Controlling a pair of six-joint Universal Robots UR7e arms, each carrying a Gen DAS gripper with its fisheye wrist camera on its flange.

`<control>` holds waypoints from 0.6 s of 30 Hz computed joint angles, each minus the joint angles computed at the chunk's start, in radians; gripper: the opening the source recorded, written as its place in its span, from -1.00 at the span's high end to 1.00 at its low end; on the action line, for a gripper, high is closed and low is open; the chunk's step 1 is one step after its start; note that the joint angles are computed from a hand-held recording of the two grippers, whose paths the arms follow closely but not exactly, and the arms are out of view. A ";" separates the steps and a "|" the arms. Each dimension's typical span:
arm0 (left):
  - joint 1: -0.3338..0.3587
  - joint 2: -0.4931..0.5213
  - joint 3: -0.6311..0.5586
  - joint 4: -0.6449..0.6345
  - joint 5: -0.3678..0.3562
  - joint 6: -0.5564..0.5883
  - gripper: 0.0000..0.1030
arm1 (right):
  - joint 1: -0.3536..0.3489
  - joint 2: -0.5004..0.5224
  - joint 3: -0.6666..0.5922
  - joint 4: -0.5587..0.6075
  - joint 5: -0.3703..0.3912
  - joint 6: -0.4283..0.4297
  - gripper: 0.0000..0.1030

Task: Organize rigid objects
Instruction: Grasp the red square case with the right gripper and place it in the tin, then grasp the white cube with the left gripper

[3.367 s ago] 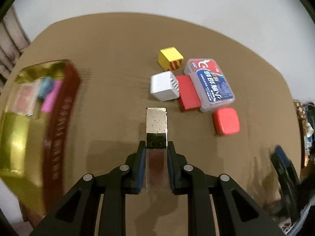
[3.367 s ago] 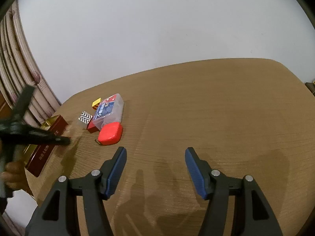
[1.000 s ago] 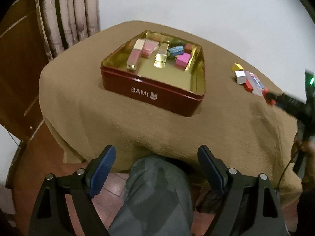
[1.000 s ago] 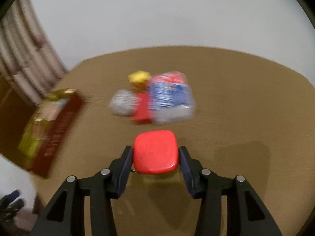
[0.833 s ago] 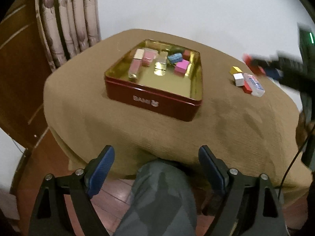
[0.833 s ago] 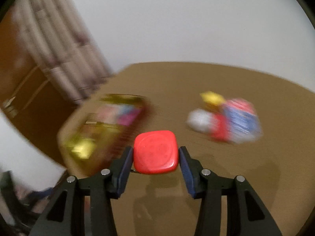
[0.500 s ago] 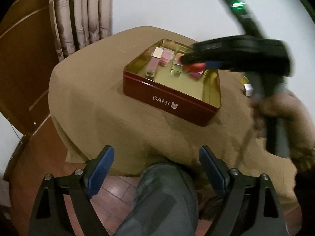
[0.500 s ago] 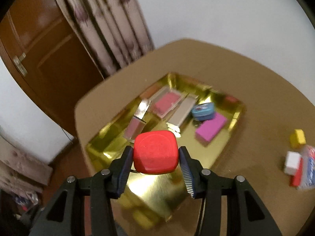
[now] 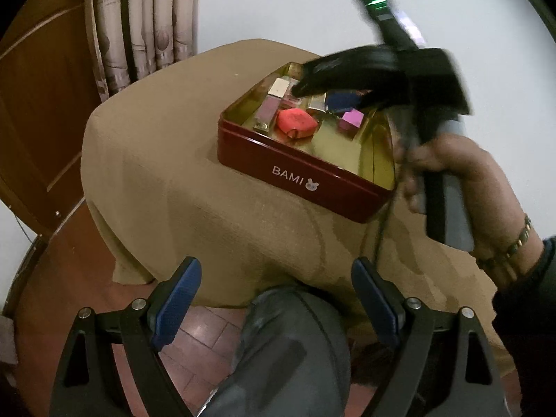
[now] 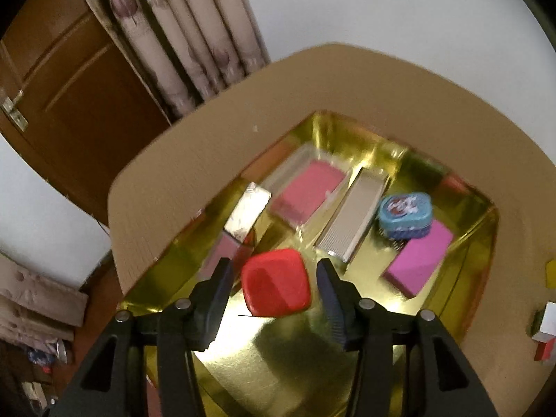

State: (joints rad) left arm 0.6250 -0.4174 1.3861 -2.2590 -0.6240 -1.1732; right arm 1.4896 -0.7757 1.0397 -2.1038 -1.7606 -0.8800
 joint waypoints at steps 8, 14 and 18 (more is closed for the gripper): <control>-0.033 0.049 -0.052 0.032 0.050 0.081 -0.66 | -0.174 -0.290 0.315 -0.556 0.149 -0.164 -0.06; -0.055 0.123 -0.137 -0.062 0.033 0.299 -0.67 | -0.304 -0.246 0.155 -0.738 -0.009 -0.216 -0.11; -0.040 0.211 -0.307 -0.079 -0.012 0.449 -0.73 | -0.353 -0.190 0.013 -0.729 -0.043 -0.167 -0.11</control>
State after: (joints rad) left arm 0.5845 -0.2059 1.0788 -2.3376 -0.6360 -0.7245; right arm 1.1362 -0.9654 1.0525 -2.8325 -1.8031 -1.0465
